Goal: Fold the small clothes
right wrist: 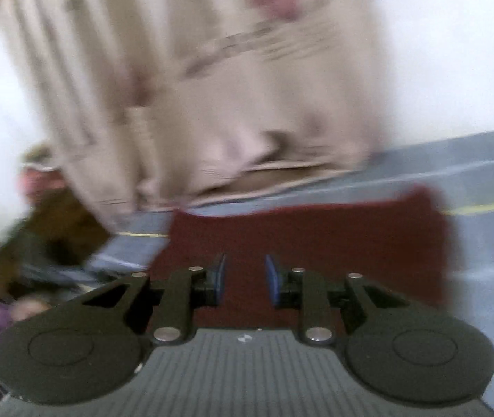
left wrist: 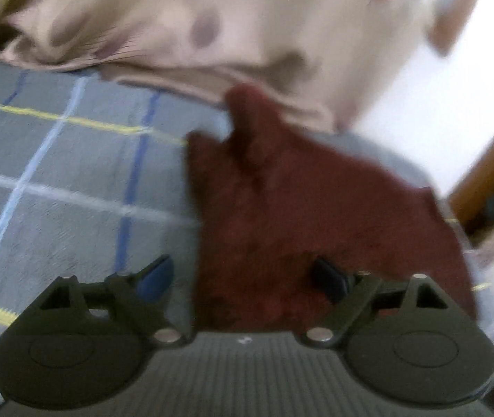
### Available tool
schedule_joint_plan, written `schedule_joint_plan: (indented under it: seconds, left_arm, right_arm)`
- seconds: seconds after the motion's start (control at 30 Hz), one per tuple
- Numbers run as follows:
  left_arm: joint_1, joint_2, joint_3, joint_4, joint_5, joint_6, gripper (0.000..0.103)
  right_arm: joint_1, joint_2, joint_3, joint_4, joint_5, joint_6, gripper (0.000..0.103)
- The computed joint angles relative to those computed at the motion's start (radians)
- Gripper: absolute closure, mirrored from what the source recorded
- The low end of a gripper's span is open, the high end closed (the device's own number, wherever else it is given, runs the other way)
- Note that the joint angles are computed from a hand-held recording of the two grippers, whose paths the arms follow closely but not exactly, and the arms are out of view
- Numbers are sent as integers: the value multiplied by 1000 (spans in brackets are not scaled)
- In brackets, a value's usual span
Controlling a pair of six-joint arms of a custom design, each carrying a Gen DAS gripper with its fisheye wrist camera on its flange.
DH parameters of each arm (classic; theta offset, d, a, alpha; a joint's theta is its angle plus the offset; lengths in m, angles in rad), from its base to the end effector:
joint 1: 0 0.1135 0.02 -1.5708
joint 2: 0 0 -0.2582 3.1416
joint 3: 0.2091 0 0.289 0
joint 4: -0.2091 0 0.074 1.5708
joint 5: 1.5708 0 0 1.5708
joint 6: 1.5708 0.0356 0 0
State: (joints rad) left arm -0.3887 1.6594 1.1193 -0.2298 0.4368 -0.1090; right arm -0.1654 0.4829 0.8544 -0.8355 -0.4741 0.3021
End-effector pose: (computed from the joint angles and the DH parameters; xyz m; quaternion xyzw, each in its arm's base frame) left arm 0.3575 -0.1627 0.2028 0.2090 0.8785 -0.2871 0.3197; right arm 0.1284 -0.0050 0.3446 0.0715 0.8330 0.2342 0.4960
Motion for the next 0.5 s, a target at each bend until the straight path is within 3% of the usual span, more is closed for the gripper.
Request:
schedule_joint_plan:
  seconds: [0.1, 0.2, 0.3, 0.4, 0.47, 0.5]
  left_arm:
    - [21, -38, -86, 59, 32, -74, 15]
    - [37, -69, -146, 96, 49, -110, 15]
    - [37, -105, -179, 92, 41, -76, 15]
    - [30, -139, -203, 80, 31, -48, 15]
    - [36, -158, -205, 49, 41, -13, 15]
    - [50, -165, -201, 34, 71, -12, 15]
  right_arm:
    - [225, 285, 74, 221, 64, 71, 75]
    - [338, 586, 213, 333, 73, 53, 80]
    - [369, 886, 401, 322, 91, 36, 85]
    - [362, 1147, 575, 299, 194, 83, 87]
    - [339, 1222, 601, 296, 246, 178, 87]
    - [305, 1219, 555, 359, 179, 267, 87]
